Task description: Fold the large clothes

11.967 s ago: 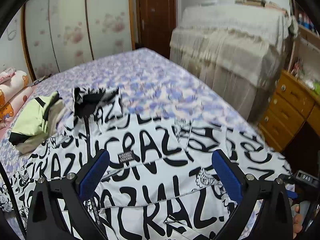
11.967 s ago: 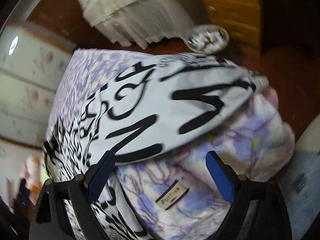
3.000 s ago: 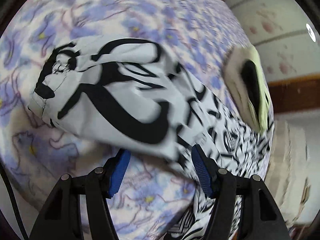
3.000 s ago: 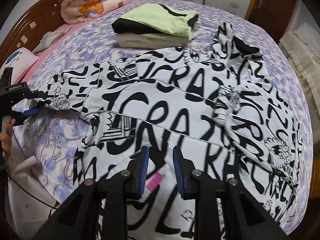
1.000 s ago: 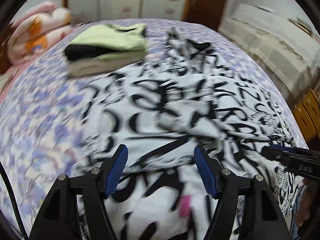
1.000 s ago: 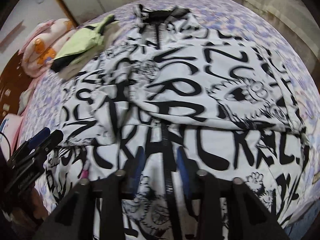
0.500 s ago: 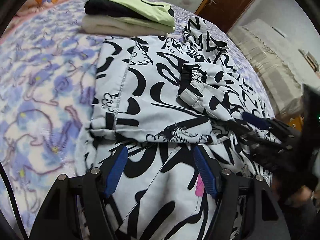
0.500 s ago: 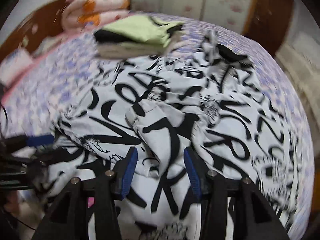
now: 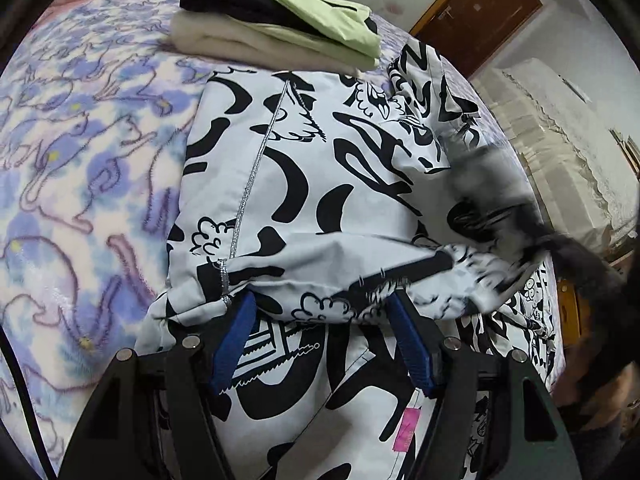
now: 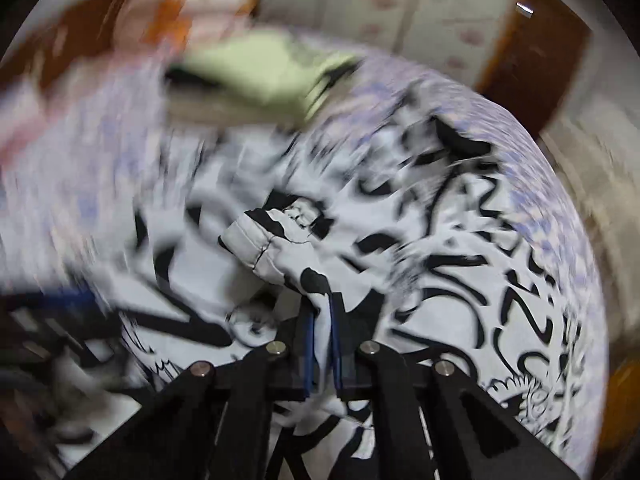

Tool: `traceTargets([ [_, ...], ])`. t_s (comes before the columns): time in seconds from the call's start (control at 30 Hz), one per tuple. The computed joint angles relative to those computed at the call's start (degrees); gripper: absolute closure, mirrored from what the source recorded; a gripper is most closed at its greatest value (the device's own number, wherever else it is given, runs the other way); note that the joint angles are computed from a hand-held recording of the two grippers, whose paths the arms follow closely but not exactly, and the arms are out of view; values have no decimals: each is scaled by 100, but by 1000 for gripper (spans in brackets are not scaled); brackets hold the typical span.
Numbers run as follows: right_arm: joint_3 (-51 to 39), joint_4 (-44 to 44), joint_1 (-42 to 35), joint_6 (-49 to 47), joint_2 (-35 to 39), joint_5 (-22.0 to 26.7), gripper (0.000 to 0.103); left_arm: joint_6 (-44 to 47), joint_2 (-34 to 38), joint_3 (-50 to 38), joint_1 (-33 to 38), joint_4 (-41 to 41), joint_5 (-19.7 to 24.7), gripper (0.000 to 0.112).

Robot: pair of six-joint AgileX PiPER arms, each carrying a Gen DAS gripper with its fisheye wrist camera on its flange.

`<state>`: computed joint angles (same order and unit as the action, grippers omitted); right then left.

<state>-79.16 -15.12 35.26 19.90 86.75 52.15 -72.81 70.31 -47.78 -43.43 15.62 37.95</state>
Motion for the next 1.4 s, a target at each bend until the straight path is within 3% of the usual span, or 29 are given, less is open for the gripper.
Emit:
traceTargets([
  [0.1,431,1096,-961,-391,-503,87,94,-153,-43,24,-155,159,26,45],
  [0.2,1016,1892,-1867,-1097,-678,619,72,-169,-29,-47,-390,215,271,45],
  [0.33,1650,2293,-2883,-1825,-939,982,72,203,-189,-106,-661,4,593,45],
  [0.47,1512,3174,-3684,-2653,-996,1137,68,339,-434,-440,-964,179,1166,45],
  [0.53,1313,3528,-3922,-2859,-850,1159,52,477,-518,-650,-898,282,1405,45],
  [0.63,883,3967,-4139,-3166,-374,1139,49,963,-425,-915,-268,226,1561,36],
  [0.9,-118,3779,-3760,-2991,1036,944,48,3180,854,-1245,2075,-951,1119,36],
  [1.1,-139,4208,-3811,-3375,1319,861,48,4048,1588,-1279,2669,-1818,662,36],
  [1.13,-130,4231,-3797,-3372,1343,820,49,4063,1602,-1236,2726,-1899,499,38],
  [1.2,-119,4256,-3788,-3386,1368,783,53,4226,1565,-1174,2851,-2134,249,70],
  [1.23,-139,4367,-3790,-3516,1396,830,70,4137,1594,-1217,2859,-2081,292,75],
  [1.27,-166,4437,-3763,-3634,1397,883,77,4121,1602,-1260,2877,-2105,341,87],
  [1.33,-108,4083,-3523,-3533,1185,564,87,3850,1544,-1323,2764,-1863,415,96],
  [1.4,-72,4109,-3445,-3584,963,359,89,3468,1426,-1409,2529,-1392,512,102],
])
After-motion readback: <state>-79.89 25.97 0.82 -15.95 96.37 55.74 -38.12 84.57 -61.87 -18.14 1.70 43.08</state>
